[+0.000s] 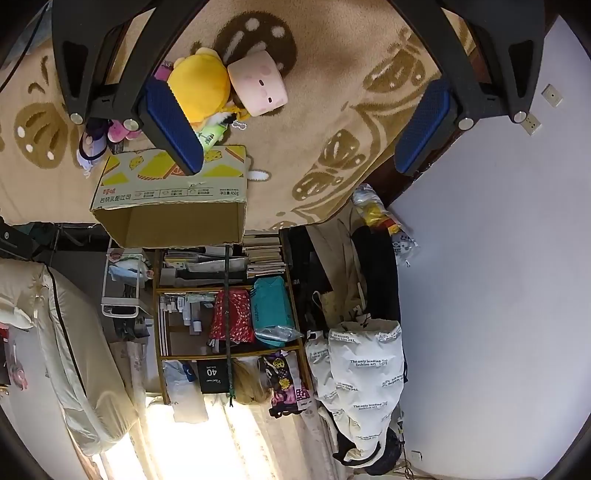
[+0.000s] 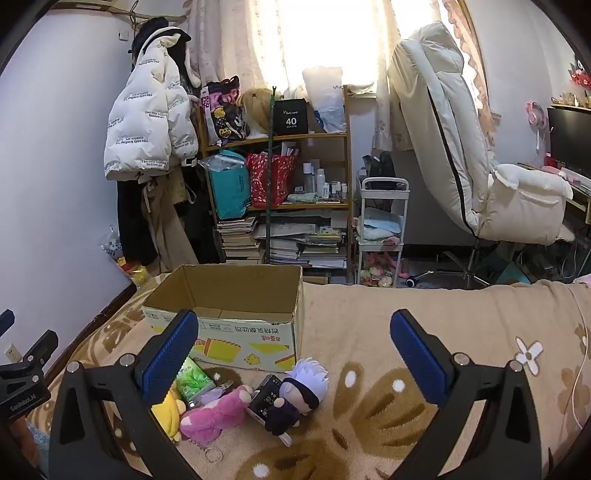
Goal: Organize soft objects
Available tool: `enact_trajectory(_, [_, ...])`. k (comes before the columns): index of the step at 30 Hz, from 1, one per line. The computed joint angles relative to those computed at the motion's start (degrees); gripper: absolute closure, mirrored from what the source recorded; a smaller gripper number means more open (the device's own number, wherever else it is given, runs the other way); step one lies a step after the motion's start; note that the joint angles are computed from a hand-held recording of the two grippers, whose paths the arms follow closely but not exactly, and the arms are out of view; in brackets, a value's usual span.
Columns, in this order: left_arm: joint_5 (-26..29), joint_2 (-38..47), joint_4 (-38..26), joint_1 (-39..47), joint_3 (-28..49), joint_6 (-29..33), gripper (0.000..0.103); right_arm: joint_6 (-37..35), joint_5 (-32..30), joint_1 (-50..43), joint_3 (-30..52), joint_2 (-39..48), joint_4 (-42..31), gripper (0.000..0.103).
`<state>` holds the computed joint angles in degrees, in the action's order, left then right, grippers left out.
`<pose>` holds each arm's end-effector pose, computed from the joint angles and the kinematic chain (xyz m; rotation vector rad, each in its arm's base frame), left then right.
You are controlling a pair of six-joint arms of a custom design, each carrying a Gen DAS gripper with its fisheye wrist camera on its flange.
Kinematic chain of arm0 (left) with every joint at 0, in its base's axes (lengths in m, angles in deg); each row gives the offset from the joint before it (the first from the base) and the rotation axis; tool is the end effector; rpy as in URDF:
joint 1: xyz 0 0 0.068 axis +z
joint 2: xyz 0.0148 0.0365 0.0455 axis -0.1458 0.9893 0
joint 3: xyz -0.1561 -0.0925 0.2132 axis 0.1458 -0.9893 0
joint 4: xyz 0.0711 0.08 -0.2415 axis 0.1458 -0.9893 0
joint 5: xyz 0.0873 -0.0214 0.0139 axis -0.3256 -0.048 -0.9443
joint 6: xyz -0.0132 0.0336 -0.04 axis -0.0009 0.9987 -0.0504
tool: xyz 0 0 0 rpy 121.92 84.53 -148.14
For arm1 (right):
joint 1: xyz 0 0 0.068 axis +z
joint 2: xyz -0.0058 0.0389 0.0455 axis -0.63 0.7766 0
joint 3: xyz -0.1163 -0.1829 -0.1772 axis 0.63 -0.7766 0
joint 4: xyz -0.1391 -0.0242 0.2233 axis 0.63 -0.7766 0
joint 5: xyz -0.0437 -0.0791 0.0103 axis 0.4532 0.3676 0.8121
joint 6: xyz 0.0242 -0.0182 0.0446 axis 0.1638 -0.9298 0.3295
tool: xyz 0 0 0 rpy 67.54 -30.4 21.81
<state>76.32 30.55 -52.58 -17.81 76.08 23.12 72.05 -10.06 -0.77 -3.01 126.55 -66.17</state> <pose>0.3080 -0.0480 0.2234 0.2675 2.0105 0.0789 0.2610 0.1736 0.2596 0.4401 2.1097 -0.1722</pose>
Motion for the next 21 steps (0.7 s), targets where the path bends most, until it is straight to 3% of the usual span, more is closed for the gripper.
enact_trajectory(21, [0.1,0.1,-0.2,0.0,0.2,-0.3,0.001,-0.2,-0.7,-0.4,-0.9,-0.8,0.4,0.0])
